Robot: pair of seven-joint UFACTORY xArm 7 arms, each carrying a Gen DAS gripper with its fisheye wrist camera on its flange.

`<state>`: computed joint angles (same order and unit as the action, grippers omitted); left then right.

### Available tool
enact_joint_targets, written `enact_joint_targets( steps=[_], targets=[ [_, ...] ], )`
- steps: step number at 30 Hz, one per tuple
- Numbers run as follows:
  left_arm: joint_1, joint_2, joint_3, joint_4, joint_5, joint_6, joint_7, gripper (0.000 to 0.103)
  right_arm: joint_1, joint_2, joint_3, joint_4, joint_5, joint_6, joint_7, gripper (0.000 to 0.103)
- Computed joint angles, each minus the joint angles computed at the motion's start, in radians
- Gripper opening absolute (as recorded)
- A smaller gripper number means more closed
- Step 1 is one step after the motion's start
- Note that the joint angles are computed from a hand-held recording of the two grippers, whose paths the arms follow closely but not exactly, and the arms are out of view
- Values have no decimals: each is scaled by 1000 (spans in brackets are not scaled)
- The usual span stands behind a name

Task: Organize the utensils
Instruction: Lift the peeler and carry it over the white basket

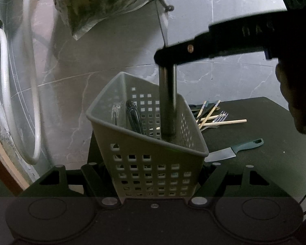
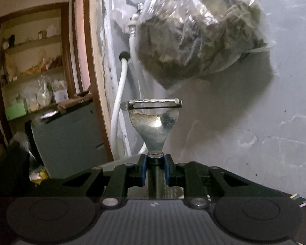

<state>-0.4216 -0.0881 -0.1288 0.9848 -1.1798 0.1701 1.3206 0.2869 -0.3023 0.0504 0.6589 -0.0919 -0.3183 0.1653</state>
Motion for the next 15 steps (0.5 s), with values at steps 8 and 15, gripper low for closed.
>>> enact_joint_targets(
  steps=[8, 15],
  targets=[
    [0, 1, 0, 0, -1, 0, 2, 77, -40, -12, 66, -13, 29, 33, -39, 20],
    [0, 1, -1, 1, -1, -1, 2, 77, -37, -13, 63, -9, 40, 64, -47, 20]
  ],
)
